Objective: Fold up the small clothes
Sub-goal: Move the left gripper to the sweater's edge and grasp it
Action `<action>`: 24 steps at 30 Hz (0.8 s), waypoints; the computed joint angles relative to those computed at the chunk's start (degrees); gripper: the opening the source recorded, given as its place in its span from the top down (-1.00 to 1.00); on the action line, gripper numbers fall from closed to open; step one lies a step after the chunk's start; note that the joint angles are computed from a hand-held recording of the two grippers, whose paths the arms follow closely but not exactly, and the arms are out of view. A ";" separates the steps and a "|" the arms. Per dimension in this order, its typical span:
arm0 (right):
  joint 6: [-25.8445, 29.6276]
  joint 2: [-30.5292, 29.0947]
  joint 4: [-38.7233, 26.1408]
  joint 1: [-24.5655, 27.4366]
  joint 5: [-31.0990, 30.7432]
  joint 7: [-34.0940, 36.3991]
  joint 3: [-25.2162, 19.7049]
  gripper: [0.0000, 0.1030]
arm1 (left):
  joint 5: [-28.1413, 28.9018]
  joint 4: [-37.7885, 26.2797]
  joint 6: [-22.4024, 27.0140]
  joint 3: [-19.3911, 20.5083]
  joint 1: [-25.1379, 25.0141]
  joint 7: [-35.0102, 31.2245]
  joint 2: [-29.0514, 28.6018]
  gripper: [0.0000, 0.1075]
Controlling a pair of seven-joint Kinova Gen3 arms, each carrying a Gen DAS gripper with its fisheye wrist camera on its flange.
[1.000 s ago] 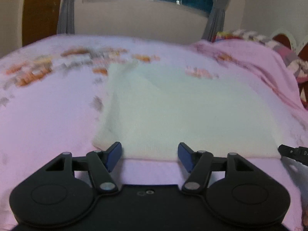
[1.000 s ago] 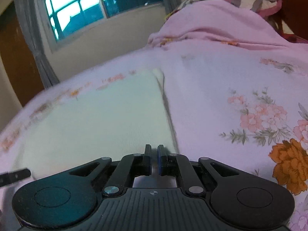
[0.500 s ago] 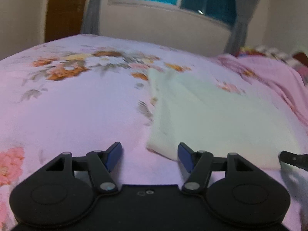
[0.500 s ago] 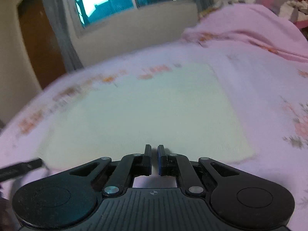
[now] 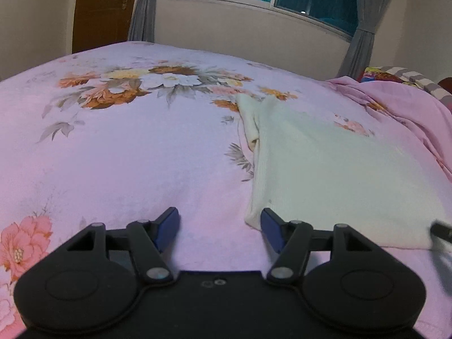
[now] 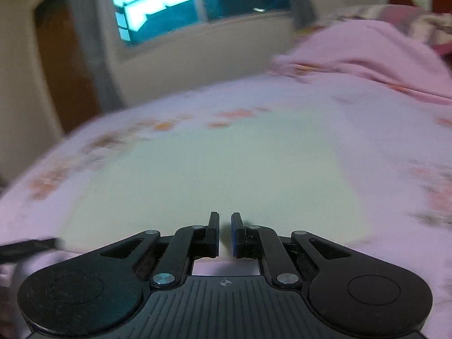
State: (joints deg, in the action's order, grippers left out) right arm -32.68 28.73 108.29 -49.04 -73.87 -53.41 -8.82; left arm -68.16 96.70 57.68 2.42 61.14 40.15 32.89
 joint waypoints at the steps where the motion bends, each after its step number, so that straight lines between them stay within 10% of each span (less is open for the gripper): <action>1: 1.72 0.40 0.64 2.65 1.72 -2.33 -0.98 0.89 | 0.27 -0.36 0.25 0.13 -0.09 -0.64 0.15 -0.19; 12: 3.37 -5.12 8.39 5.08 9.21 -16.43 1.40 0.88 | 0.68 -1.07 1.21 0.18 0.29 -2.72 0.72 -0.20; 24: 3.14 -3.72 6.56 4.61 6.17 -11.57 1.46 0.87 | 1.50 -1.67 1.73 -0.24 0.80 -3.95 1.06 -0.21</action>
